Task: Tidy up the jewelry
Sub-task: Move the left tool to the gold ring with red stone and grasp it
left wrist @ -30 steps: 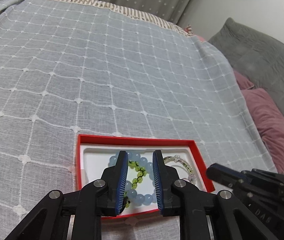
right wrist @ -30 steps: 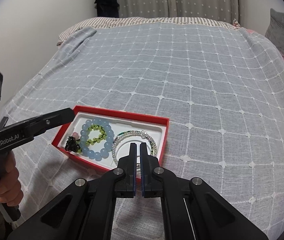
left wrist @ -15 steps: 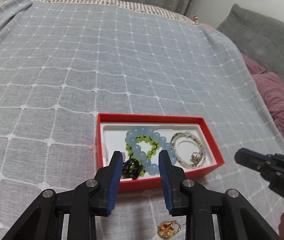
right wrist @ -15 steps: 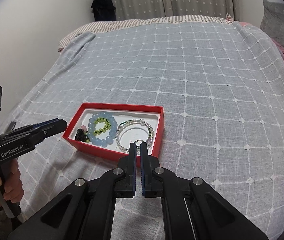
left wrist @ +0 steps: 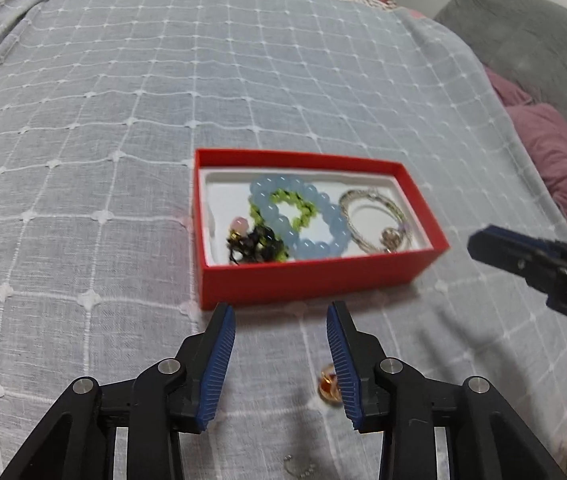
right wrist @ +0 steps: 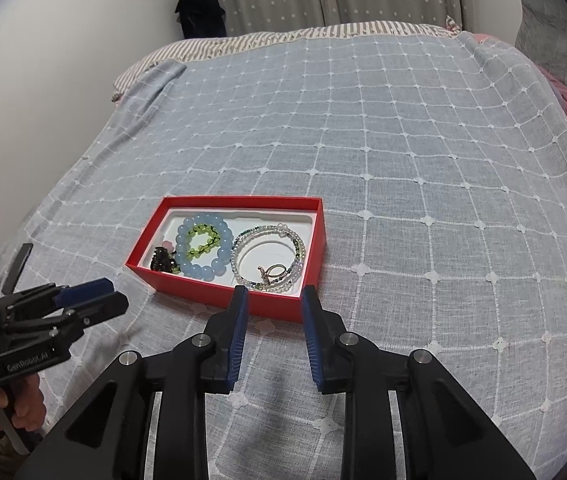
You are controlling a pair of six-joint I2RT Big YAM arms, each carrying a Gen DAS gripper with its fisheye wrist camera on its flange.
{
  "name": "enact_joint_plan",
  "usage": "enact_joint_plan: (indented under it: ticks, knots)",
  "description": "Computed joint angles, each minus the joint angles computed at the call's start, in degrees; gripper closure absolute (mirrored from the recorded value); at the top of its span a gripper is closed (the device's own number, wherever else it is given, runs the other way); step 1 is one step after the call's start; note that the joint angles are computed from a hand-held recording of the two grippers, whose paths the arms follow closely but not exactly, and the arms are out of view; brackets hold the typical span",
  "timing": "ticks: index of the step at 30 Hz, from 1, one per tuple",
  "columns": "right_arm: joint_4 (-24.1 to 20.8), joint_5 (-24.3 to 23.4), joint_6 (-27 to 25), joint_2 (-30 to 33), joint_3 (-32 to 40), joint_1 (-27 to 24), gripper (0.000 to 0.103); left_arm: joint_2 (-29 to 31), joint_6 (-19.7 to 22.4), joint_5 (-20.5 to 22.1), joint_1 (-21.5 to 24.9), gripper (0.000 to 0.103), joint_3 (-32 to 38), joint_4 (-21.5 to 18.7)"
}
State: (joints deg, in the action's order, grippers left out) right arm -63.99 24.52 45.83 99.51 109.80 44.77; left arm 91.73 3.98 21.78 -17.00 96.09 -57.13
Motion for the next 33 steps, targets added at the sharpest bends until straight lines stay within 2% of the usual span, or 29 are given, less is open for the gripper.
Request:
enact_joint_plan:
  ticks: [6, 10, 16, 29, 33]
  knots:
    - [-1.82, -0.89, 0.35, 0.93, 1.58, 0.52, 0.074, 0.19, 1.82, -0.32, -0.76, 0.054, -0.22, -1.25]
    - [-3.40, -0.97, 1.50, 0.93, 1.95, 0.81, 0.074, 0.24, 1.90, 1.41, -0.93, 0.048, -0.74, -2.76]
    - [-4.30, -1.71, 4.06, -0.42, 0.07, 1.39, 0.074, -0.71, 4.79, -0.49, -2.80, 0.041, -2.47, -2.76]
    - [-6.15, -1.52, 4.07, 0.47, 0.68, 1.69, 0.074, -0.84, 7.32, -4.58, -5.75, 0.042, -4.87, -2.54]
    - [-6.51, -1.67, 4.05, 0.87, 0.99, 1.63, 0.074, -0.84, 7.89, -5.65, -6.24, 0.055, -5.19, -2.22]
